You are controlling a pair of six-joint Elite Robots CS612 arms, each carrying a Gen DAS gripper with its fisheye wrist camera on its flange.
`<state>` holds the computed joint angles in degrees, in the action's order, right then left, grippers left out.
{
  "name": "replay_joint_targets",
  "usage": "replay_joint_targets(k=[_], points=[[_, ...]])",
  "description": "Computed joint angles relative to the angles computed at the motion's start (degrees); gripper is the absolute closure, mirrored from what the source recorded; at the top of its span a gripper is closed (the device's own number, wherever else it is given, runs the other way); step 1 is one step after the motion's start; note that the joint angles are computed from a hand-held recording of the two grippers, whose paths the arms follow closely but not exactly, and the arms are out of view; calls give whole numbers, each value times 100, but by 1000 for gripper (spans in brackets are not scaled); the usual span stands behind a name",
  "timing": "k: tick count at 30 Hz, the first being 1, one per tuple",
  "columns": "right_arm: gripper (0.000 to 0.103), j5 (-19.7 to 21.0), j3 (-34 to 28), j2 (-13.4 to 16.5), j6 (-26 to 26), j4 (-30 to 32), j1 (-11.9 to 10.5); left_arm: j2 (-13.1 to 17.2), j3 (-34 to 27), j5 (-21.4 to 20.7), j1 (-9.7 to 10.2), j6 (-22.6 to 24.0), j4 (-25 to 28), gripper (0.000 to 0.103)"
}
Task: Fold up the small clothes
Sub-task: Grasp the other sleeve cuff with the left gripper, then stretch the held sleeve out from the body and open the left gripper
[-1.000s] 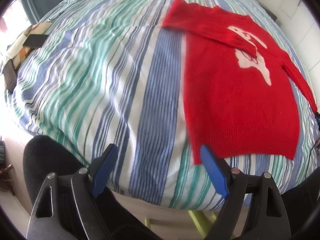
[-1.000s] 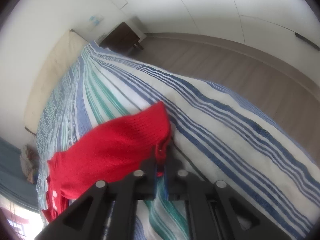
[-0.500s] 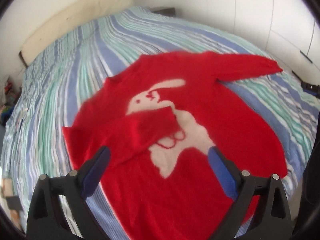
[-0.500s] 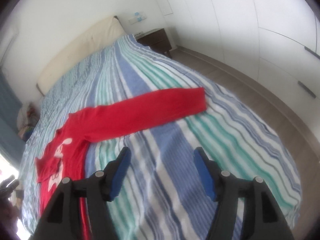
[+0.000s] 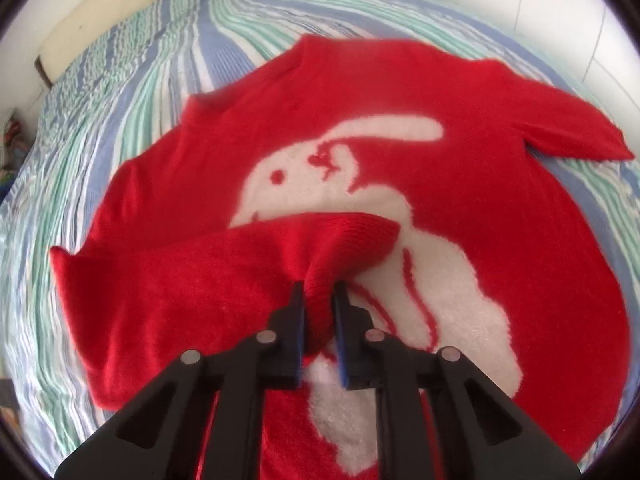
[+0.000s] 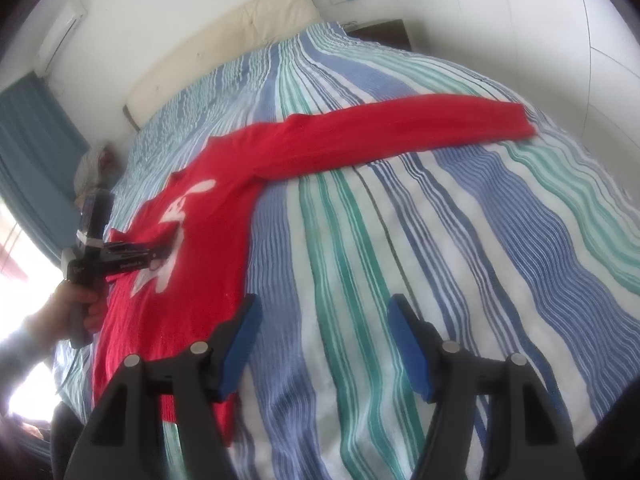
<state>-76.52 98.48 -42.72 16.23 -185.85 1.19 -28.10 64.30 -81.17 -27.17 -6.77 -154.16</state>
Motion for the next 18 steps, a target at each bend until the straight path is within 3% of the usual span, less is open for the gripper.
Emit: replay_joint_targets(k=[3,6,9,11,13,18], points=[[38,-34,16,4,65,-63,-9,-435,650,-101,262,-1019,-957,92],[38,-43,12,4,51,-97,-21,-902,1363,215,646,-2355,-1671,92],[38,6,-18,21,24,-80,-19,-1230,1959,903,1003,-3720,-1721,92],[38,44,-50,40,-10,-27,-10,-1340,2267,1114,1200,-4501,-1569,92],[38,66,-89,61,-68,48,8,-1346,2478,1112,1328,-4981,-1539,92],[38,29,-158,91,-332,303,80,-1158,2646,815,1411,-5428,-1702,93]])
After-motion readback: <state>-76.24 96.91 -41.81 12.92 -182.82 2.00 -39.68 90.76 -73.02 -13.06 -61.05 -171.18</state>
